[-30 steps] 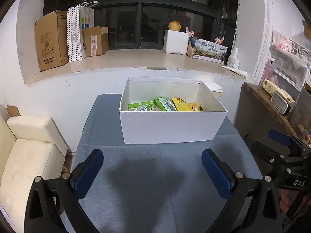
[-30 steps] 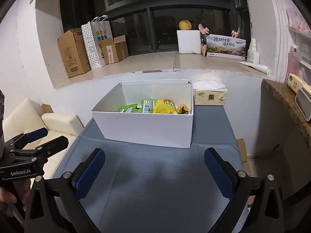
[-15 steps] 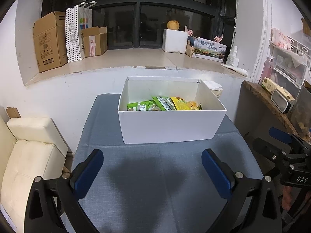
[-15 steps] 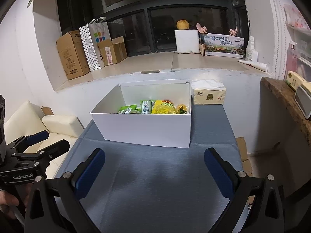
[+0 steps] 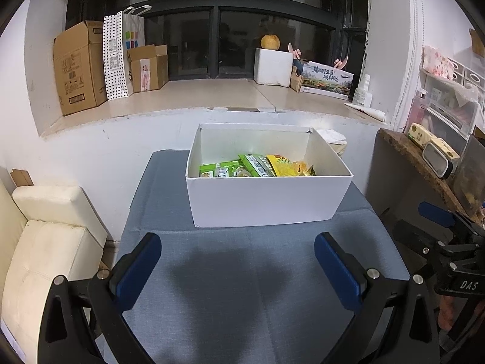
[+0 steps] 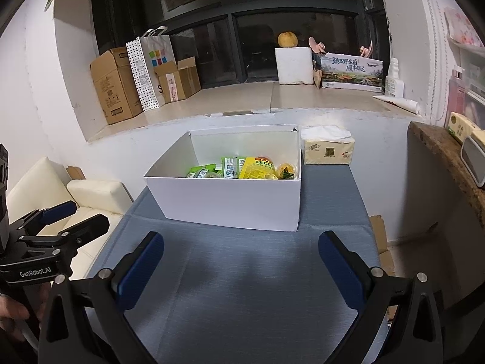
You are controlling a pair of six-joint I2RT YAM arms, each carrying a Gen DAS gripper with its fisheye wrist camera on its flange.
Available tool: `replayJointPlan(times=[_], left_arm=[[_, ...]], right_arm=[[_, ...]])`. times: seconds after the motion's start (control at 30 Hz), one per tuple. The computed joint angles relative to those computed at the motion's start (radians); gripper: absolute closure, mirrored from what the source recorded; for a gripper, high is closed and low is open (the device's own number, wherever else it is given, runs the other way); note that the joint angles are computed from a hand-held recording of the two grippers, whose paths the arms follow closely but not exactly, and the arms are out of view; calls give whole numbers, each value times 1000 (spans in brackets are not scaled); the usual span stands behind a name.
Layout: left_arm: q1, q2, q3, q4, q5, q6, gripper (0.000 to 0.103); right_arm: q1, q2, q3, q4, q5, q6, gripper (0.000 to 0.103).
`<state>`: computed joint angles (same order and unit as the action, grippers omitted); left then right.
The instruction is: Organize snacks
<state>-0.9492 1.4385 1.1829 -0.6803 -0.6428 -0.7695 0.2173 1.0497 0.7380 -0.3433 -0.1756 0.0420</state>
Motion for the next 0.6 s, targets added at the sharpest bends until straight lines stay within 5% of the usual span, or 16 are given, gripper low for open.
replayJointPlan(times=[0.6], left_arm=[[0,-7,0,2,1,5,0]], right_arm=[[0,9,4,-2,-17,1,0]])
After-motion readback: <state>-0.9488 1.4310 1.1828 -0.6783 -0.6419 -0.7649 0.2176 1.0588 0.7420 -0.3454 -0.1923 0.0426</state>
